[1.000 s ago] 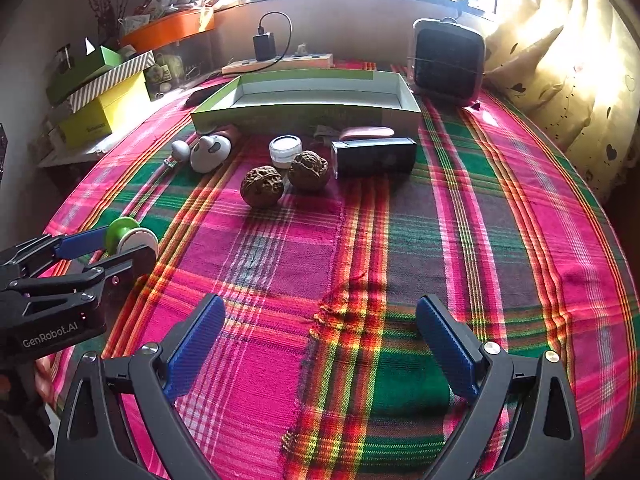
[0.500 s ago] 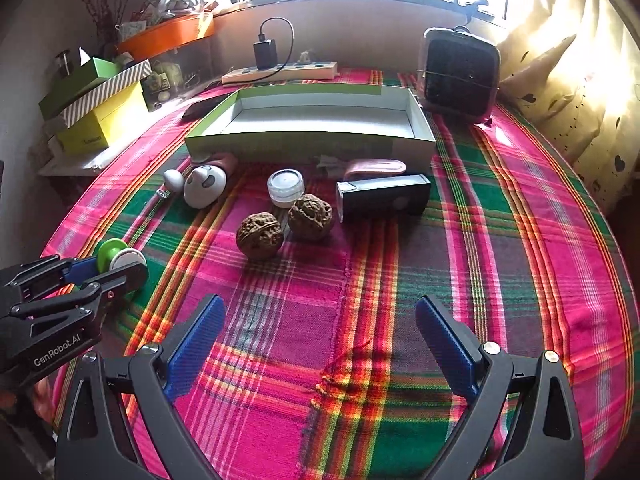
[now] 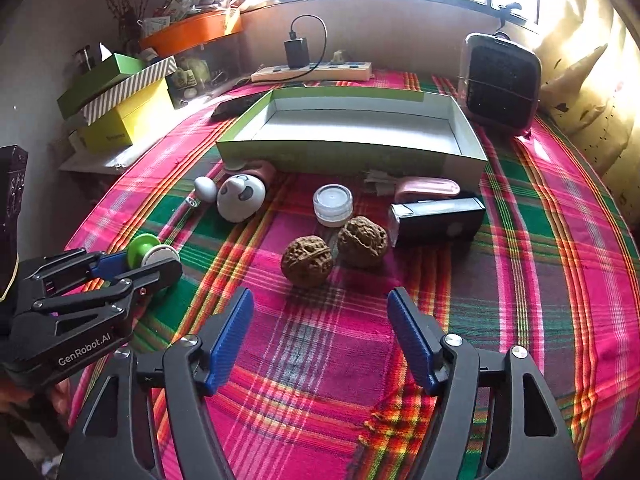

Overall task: Organize objects
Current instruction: 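Close left gripper on the spool while right gripper closes on a walnut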

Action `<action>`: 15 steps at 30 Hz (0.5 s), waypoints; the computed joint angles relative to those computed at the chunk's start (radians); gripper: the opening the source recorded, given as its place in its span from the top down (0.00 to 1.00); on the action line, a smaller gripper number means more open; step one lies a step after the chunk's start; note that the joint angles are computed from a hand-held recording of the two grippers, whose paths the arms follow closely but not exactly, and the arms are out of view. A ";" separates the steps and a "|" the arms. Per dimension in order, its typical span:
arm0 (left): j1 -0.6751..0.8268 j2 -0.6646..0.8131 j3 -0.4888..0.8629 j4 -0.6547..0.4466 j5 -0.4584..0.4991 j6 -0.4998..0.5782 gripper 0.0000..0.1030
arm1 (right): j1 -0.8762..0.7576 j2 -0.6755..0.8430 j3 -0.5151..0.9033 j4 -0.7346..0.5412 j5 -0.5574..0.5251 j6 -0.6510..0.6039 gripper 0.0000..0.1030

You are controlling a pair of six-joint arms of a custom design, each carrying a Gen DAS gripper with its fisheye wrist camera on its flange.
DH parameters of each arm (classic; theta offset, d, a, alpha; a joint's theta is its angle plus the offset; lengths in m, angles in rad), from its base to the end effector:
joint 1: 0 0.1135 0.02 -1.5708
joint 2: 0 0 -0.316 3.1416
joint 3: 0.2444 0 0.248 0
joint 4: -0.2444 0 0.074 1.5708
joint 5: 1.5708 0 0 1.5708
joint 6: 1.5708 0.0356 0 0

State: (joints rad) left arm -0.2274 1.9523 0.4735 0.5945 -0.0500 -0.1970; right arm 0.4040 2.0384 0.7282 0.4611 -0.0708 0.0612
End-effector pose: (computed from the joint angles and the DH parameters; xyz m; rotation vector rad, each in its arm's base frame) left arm 0.2819 -0.0634 0.0879 0.0154 2.4576 -0.1249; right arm 0.3252 0.1418 0.0963 -0.4481 2.3974 0.2962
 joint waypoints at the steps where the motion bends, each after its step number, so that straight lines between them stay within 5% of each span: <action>1: 0.005 0.001 0.005 -0.005 0.006 0.002 0.71 | 0.001 0.009 0.013 -0.004 0.000 0.001 0.34; 15: 0.027 0.018 0.036 -0.014 0.032 0.032 0.70 | 0.008 0.071 0.137 -0.111 0.019 0.006 0.52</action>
